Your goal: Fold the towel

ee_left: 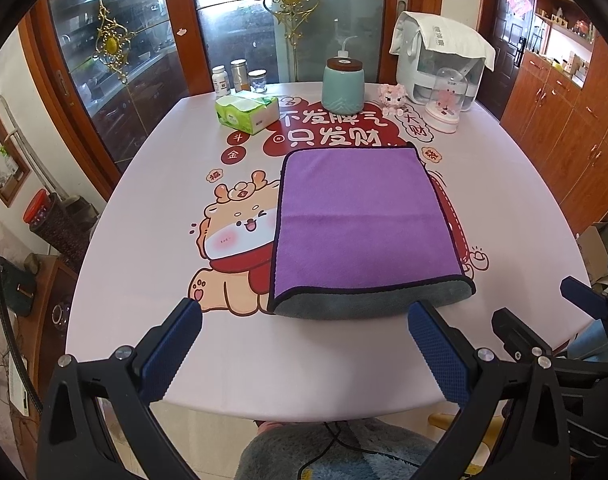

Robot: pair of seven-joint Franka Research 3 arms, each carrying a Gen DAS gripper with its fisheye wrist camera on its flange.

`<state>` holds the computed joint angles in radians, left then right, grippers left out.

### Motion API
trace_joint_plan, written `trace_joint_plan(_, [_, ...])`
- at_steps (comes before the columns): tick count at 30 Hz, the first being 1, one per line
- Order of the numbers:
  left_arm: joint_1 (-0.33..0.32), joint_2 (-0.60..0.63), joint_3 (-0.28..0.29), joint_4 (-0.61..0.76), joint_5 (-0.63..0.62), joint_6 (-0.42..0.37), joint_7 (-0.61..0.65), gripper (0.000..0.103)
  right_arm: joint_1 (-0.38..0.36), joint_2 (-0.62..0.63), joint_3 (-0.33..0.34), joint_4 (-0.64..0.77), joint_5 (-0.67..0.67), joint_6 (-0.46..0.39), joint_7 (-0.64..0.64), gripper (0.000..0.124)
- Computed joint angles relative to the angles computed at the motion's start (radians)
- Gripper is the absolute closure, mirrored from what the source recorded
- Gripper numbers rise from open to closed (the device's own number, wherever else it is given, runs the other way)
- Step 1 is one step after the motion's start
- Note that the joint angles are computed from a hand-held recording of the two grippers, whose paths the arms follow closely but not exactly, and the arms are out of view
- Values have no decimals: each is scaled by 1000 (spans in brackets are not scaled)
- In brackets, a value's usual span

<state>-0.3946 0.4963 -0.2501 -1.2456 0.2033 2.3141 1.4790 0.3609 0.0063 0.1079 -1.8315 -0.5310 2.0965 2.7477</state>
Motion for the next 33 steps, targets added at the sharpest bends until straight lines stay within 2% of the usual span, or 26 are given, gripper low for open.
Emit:
trace_joint_plan(29, [3, -1, -1, -12, -3, 0, -7, 1, -6, -6, -3, -8, 4, 6, -8, 31])
trace_joint_plan(33, [4, 3, 1, -3, -3, -7, -7, 1, 8, 24, -1, 24, -3, -5, 3, 31])
